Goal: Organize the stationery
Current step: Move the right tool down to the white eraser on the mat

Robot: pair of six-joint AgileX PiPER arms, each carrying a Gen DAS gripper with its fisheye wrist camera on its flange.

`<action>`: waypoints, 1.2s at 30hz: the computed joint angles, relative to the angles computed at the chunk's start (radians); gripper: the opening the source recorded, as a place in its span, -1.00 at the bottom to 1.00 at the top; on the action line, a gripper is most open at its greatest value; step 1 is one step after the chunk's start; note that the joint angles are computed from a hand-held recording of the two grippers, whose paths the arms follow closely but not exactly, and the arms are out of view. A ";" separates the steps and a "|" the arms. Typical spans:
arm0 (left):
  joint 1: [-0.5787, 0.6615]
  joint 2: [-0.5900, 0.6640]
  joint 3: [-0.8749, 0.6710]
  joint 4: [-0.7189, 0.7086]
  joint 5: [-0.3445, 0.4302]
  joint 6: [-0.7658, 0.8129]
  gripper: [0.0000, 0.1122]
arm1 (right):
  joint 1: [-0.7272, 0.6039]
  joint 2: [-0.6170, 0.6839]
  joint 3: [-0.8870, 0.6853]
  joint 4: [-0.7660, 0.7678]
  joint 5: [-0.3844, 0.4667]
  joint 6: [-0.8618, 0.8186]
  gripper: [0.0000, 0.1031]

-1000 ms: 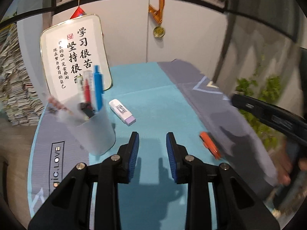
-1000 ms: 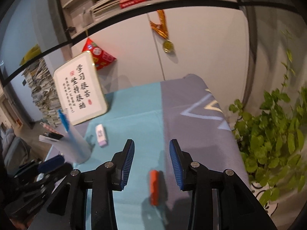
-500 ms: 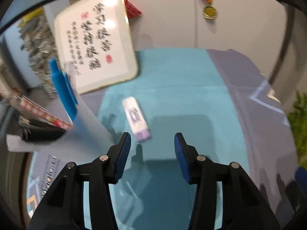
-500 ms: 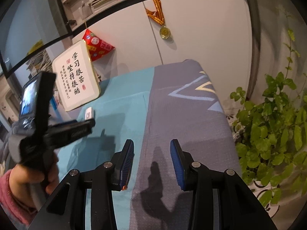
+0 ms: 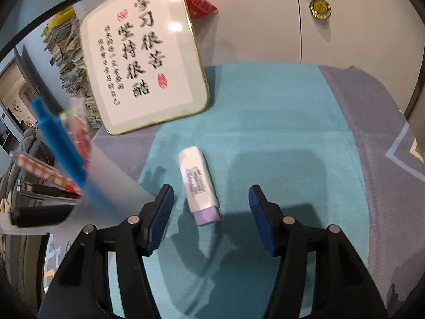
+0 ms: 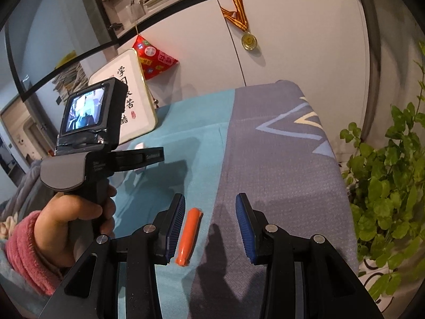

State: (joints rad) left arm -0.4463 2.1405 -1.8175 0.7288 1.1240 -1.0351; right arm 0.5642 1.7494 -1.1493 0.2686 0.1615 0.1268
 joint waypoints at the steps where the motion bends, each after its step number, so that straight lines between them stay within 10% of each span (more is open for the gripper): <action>1: 0.005 0.009 -0.009 -0.018 -0.004 0.016 0.02 | -0.003 0.001 0.000 0.022 0.002 -0.020 -0.23; 8: 0.026 0.025 -0.021 -0.040 -0.036 0.032 -0.05 | -0.016 0.009 0.001 0.136 0.008 -0.122 -0.23; 17: 0.044 -0.107 0.155 -0.088 -0.215 0.083 -1.00 | -0.018 0.011 -0.004 0.038 0.014 -0.010 -0.23; 23: 0.068 -0.304 0.408 -0.418 -0.385 0.439 -0.85 | -0.007 -0.004 -0.004 -0.179 0.020 0.213 -0.23; 27: 0.005 -0.477 0.624 -0.273 -0.483 0.418 -0.74 | 0.015 0.012 -0.064 -0.296 0.069 0.295 -0.23; 31: -0.051 -0.632 0.827 -0.102 -0.580 0.371 -0.45 | 0.018 0.060 -0.186 -0.093 0.152 0.065 -0.23; 36: 0.057 -0.733 0.973 -0.211 -0.743 0.520 -0.45 | 0.057 0.223 -0.527 -0.211 0.398 0.175 -0.23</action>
